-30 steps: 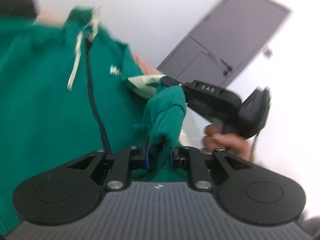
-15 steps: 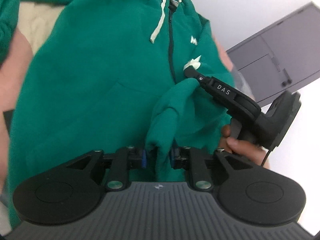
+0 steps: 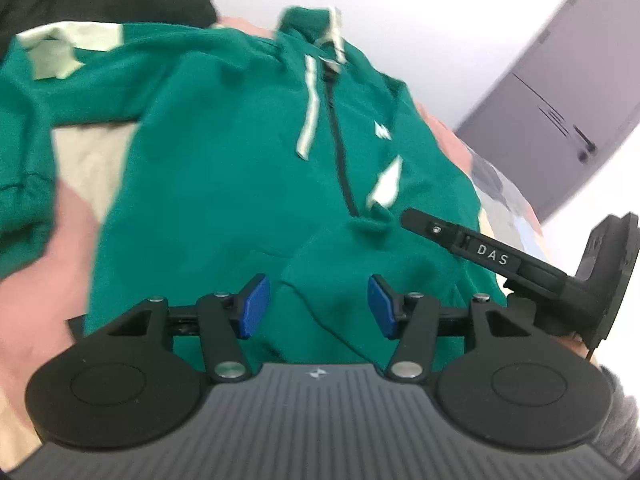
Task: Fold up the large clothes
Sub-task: 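Release the sleeve and hoodie side from both grippers, then grasp the other sleeve cuff with the left gripper and lift it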
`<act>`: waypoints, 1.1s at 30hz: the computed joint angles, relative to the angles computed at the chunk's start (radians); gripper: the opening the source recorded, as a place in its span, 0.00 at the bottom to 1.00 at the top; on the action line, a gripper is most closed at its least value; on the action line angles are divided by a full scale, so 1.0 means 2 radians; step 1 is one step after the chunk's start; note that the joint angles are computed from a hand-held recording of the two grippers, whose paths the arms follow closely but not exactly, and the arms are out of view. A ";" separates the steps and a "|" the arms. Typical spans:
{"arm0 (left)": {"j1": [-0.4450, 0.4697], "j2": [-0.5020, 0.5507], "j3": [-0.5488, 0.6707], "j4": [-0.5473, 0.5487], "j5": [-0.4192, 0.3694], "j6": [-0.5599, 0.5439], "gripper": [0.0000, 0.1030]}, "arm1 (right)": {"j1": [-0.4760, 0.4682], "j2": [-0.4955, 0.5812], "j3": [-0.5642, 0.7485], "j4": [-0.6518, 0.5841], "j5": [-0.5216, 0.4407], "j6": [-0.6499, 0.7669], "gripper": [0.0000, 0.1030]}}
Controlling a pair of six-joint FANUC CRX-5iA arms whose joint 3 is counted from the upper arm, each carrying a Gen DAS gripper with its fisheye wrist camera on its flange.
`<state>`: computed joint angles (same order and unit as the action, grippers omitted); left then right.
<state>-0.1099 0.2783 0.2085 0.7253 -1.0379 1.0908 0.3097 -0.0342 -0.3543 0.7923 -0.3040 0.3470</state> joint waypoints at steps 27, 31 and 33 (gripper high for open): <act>-0.024 -0.032 -0.003 -0.228 0.137 0.139 0.64 | 0.026 0.003 -0.012 -0.013 -0.061 0.009 0.51; -0.048 -0.039 0.019 -0.390 0.176 0.271 0.72 | 0.028 -0.007 -0.027 0.013 -0.057 -0.024 0.51; -0.066 -0.028 0.053 -0.487 0.153 0.348 0.73 | 0.027 -0.009 -0.029 0.018 -0.056 -0.031 0.51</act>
<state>-0.2426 0.2230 0.3140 -0.2497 -0.7311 1.7865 0.3639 -0.0513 -0.4131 0.8275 -0.4152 0.2850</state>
